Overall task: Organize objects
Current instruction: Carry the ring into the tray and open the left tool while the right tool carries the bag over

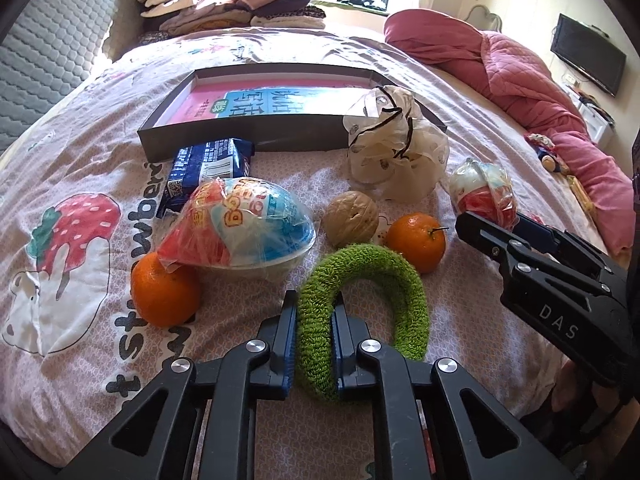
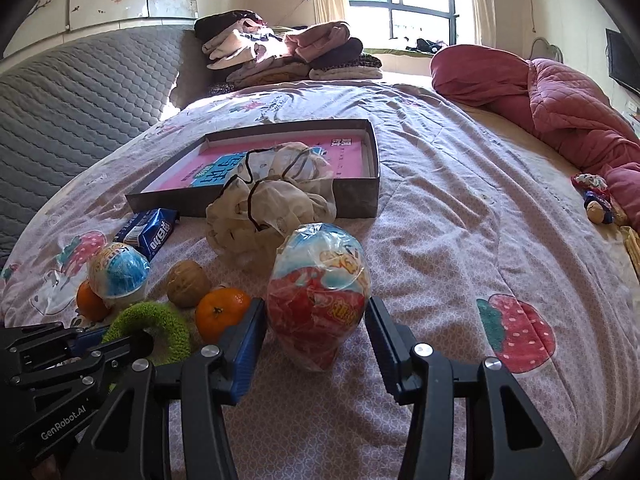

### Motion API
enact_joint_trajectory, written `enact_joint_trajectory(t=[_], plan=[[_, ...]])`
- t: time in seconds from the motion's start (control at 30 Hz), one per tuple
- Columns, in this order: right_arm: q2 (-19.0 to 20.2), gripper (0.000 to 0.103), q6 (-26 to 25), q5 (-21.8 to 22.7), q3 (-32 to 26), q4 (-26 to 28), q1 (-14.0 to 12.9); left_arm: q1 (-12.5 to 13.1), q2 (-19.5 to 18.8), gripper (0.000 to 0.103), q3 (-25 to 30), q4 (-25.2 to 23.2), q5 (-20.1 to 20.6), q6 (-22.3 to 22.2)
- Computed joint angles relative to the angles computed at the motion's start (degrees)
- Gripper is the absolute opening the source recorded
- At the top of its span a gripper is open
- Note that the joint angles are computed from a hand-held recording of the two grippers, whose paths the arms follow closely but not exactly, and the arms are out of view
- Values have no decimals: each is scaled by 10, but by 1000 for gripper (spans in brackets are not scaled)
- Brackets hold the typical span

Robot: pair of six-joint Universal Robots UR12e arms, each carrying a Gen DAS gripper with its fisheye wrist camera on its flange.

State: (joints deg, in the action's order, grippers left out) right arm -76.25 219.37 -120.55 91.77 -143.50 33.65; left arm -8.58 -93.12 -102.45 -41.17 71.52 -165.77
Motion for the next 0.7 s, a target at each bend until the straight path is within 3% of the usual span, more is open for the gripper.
enact_joint_trajectory(t=[0.7], plan=[[2,51,-48,-19,-10,-64,14,13,11,14,7,63,-20,-6]])
